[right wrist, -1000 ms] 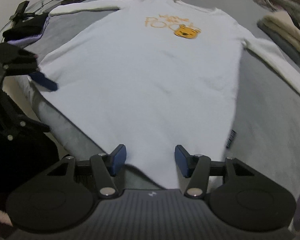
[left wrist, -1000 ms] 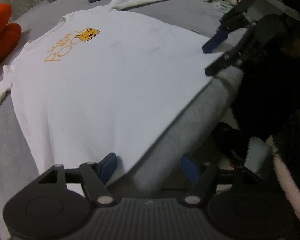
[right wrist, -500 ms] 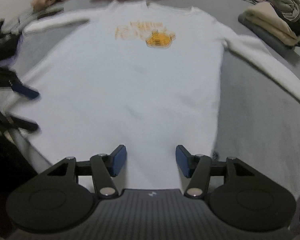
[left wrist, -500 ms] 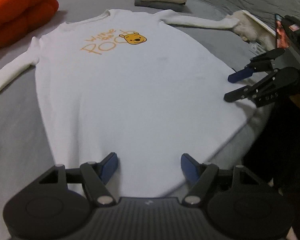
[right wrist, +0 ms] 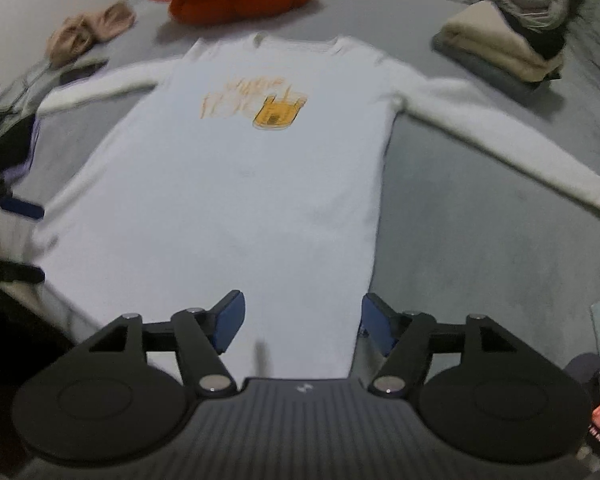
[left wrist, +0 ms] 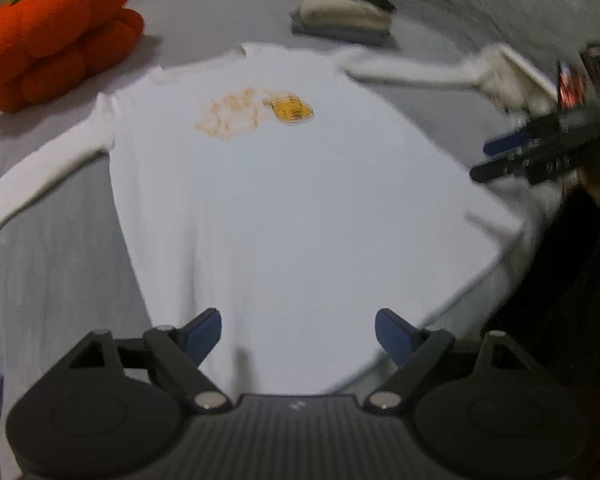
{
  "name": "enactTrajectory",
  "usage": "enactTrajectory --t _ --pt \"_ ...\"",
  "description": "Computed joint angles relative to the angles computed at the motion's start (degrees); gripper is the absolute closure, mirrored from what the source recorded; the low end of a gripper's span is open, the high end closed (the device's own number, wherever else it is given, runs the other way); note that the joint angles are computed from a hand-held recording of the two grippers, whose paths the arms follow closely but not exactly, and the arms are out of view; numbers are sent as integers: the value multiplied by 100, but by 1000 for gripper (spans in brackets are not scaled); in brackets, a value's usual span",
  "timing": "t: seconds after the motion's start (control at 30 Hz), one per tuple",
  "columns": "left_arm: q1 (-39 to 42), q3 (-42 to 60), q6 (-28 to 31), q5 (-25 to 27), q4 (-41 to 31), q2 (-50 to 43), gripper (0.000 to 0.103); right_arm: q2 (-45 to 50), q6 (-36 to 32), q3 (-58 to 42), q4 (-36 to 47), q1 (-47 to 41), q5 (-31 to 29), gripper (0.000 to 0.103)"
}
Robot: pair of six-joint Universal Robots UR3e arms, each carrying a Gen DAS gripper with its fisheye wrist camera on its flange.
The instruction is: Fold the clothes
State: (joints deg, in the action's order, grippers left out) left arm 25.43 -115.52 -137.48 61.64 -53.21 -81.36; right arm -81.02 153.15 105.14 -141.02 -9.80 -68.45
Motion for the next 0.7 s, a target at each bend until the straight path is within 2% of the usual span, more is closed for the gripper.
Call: enactTrajectory --t 0.17,0.27,0.4,0.57,0.7 --pt "-468 1095 -1742 80 246 -1129 8 480 688 -771 17 -2 23 31" --pt "-572 1595 -2607 -33 497 -1765 6 836 1139 -1256 -10 -10 26 25" --pt "-813 2410 -3644 142 740 -2566 4 1385 1497 -2059 230 12 17 21" --pt "-1189 3457 -4256 618 1213 -3590 1 2230 1926 -3164 363 157 -220 16" --pt "-1344 4665 -4702 801 685 -4397 1 3117 2183 -4471 797 173 -353 16"
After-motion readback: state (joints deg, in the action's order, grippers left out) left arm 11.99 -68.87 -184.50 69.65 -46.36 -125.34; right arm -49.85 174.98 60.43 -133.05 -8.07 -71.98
